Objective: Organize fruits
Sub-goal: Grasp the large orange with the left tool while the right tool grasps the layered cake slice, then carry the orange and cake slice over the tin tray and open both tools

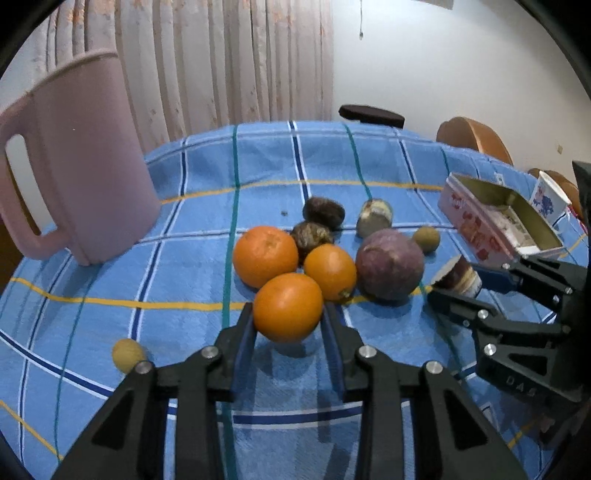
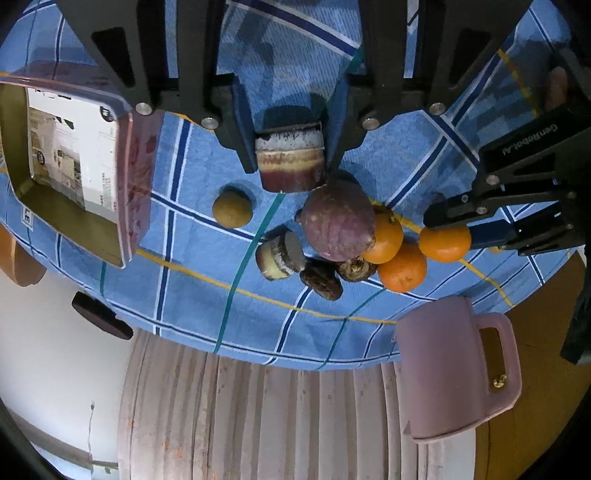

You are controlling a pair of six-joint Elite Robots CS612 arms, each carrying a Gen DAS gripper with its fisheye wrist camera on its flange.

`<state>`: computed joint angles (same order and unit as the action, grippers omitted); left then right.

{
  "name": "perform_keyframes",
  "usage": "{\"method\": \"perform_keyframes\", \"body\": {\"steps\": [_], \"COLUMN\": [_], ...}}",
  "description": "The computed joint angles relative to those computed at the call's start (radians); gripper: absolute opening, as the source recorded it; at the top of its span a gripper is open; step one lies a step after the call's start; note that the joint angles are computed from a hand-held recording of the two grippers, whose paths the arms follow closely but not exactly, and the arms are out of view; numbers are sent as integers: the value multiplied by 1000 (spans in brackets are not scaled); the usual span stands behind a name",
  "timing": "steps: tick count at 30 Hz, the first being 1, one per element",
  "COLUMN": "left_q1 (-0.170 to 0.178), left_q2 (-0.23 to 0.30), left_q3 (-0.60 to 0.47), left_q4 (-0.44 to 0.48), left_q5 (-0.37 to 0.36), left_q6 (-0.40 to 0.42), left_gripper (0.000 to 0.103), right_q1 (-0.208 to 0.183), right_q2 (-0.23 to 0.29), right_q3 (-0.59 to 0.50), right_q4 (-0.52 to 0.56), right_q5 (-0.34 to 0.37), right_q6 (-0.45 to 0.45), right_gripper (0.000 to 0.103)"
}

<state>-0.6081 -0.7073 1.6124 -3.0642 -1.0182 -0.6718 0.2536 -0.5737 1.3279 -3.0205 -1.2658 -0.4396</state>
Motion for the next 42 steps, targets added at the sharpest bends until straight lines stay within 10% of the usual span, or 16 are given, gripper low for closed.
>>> {"method": "perform_keyframes", "body": {"steps": [19, 42], "left_q1": [-42, -56], "left_q2": [23, 149], "left_q3": [-122, -403], "left_q4": [-6, 100], "left_q5": [70, -18], "left_q6": [113, 218], "left_gripper": [36, 36], "right_q1": [-60, -144], "right_q2": [-34, -15], "right_q3": [42, -16], "right_q4": [-154, -129], "right_q5": [-21, -98], "right_q6": [70, 118], "right_gripper": [38, 38]}}
